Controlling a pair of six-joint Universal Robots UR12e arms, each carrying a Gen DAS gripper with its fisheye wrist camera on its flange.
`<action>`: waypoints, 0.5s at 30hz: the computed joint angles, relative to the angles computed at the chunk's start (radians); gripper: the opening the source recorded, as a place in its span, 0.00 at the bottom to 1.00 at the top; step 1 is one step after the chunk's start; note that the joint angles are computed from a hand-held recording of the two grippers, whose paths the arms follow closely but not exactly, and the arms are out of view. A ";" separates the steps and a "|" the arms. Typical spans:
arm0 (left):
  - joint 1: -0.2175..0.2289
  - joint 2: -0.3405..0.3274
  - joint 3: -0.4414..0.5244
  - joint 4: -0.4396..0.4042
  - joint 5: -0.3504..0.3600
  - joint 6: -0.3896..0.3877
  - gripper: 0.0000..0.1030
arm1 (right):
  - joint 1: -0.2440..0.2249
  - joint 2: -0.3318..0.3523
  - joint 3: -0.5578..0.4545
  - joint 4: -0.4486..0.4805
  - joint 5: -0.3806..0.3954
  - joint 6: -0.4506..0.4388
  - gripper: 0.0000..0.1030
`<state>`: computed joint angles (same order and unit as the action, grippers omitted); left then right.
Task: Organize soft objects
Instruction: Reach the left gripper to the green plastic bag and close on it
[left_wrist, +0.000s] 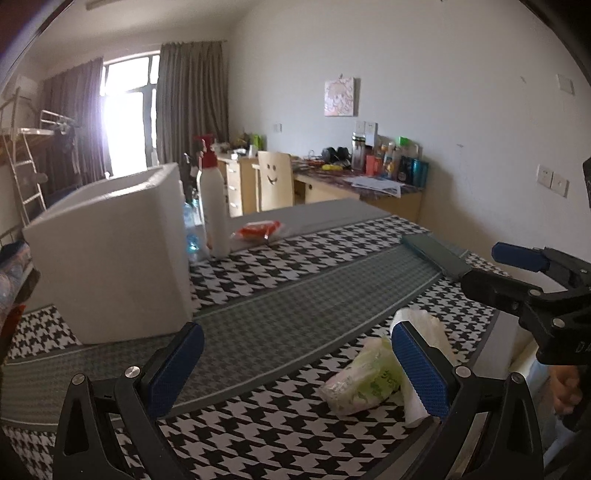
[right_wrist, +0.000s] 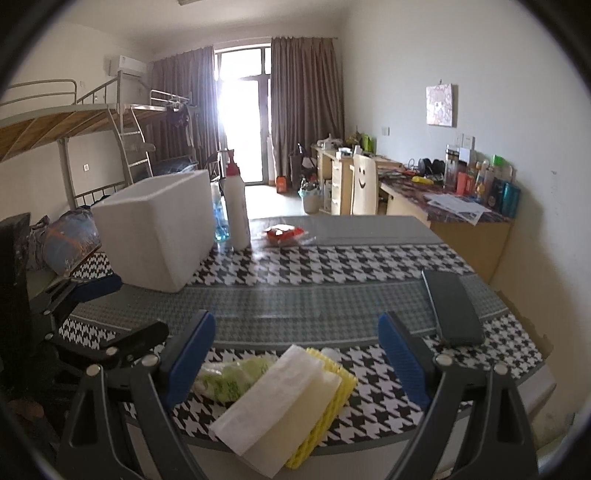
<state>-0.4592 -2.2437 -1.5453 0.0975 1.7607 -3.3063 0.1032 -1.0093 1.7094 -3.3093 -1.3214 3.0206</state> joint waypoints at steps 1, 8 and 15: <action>0.000 -0.001 0.000 -0.003 -0.008 0.006 0.99 | 0.000 0.001 0.001 0.001 -0.001 0.003 0.90; 0.002 -0.018 0.031 -0.086 -0.074 0.069 0.99 | -0.007 0.001 0.011 0.019 -0.011 0.021 0.90; 0.004 -0.029 0.053 -0.167 -0.102 0.091 0.95 | -0.012 0.006 0.008 0.051 -0.011 0.037 0.90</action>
